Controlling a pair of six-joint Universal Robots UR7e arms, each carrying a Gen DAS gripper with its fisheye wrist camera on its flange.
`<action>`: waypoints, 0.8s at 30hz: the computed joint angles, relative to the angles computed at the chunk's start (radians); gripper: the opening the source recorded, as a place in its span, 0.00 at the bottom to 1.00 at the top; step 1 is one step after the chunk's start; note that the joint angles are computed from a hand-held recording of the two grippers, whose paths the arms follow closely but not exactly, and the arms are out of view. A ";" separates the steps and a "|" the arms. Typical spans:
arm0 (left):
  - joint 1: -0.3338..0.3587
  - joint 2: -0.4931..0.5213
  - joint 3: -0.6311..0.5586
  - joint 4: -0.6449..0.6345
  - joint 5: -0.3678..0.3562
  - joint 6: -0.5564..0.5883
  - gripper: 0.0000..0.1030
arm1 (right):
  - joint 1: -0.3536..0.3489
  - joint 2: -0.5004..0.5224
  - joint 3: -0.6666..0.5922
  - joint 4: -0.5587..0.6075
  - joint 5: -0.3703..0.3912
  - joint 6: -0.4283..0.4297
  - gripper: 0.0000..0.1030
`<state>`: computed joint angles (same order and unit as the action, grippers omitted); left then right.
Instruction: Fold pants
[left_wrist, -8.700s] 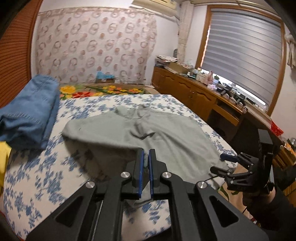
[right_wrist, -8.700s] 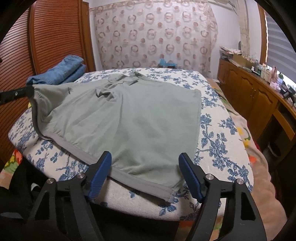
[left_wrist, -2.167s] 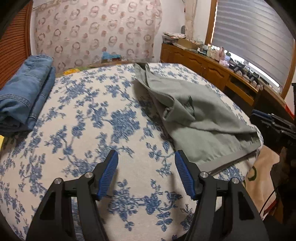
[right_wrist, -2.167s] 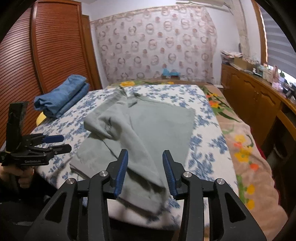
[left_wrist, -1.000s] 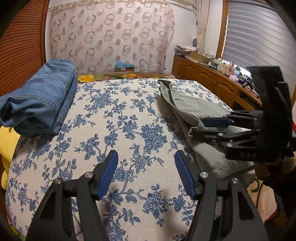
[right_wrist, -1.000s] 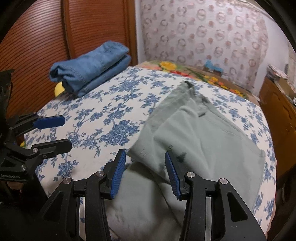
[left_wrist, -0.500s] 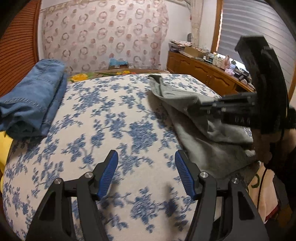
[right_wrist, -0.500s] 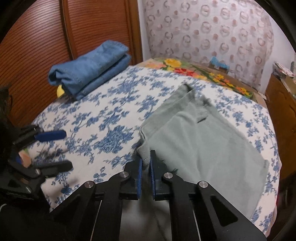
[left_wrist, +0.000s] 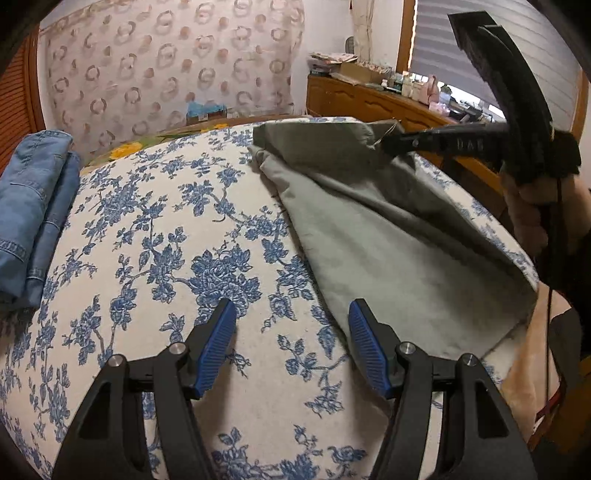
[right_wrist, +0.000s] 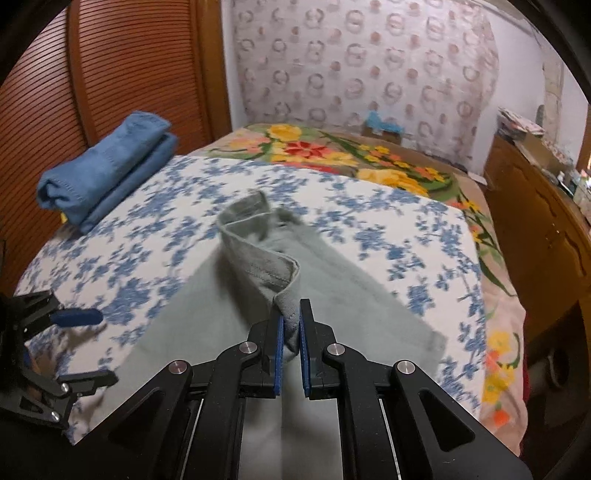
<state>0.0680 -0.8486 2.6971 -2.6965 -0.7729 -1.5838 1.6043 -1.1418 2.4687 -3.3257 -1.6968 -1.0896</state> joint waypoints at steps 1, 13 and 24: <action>0.003 0.002 0.003 -0.009 -0.002 0.001 0.61 | 0.002 0.010 -0.011 -0.013 -0.012 0.001 0.05; 0.026 0.009 -0.015 0.015 -0.002 0.022 0.62 | -0.035 0.003 -0.046 -0.107 -0.012 0.072 0.20; 0.024 0.011 -0.024 0.042 -0.004 0.019 0.62 | -0.045 0.021 -0.057 -0.077 -0.062 0.088 0.38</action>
<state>0.0920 -0.8376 2.6733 -2.6542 -0.7767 -1.5644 1.5592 -1.1208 2.4120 -3.4029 -1.7592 -1.0018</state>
